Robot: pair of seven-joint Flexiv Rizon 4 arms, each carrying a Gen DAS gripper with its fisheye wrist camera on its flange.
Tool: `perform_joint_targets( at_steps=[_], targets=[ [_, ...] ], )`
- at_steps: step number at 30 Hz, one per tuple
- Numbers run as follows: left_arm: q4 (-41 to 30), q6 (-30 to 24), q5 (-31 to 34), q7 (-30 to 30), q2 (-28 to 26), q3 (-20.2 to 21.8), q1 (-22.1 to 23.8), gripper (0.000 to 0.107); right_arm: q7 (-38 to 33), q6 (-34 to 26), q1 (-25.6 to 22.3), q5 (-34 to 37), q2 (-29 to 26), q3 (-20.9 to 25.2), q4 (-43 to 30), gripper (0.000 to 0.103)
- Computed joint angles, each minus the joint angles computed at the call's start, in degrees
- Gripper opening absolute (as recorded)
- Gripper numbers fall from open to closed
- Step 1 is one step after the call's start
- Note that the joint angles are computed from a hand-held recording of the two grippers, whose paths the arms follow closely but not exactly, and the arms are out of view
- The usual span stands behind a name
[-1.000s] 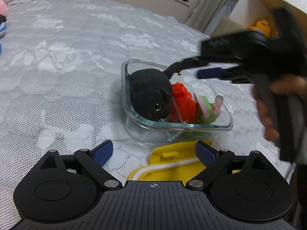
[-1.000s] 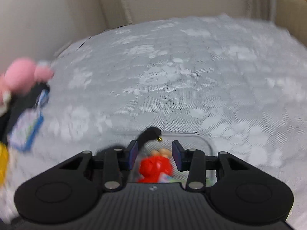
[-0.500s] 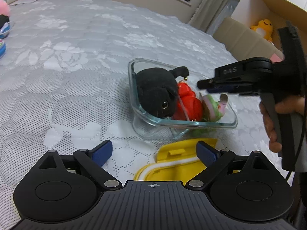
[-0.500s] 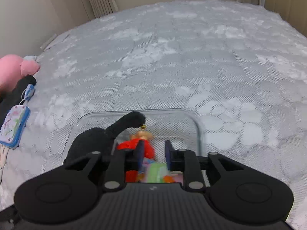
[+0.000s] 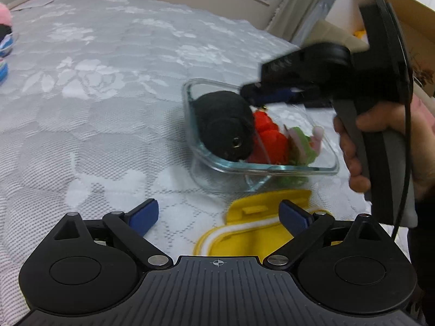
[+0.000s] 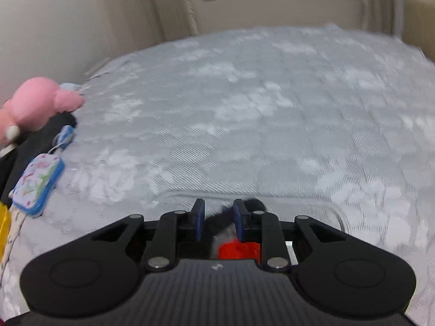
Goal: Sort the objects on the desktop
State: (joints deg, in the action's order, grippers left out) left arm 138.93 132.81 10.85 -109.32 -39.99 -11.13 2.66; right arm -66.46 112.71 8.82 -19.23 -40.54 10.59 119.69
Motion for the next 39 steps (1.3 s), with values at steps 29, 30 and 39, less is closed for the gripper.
perform_joint_targets(
  at_steps=[29, 30, 39],
  targets=[
    [0.29, 0.37, -2.57, 1.16, 0.46, 1.85, -2.57, 0.099, 8.16, 4.03, -9.76, -5.7, -4.89, 6.77, -1.2, 0.036],
    [0.37, 0.59, -2.97, 1.34, 0.55, 2.1, -3.0, 0.099, 8.13, 5.89, -10.4, -6.45, -4.45, 6.85, -0.04, 0.035],
    [1.58, 3.34, -12.51, 4.83, 1.47, 6.23, -12.47, 0.099, -6.16, 39.19, -11.1, -1.1, 3.3, 0.33, 21.88, 0.093]
  ],
)
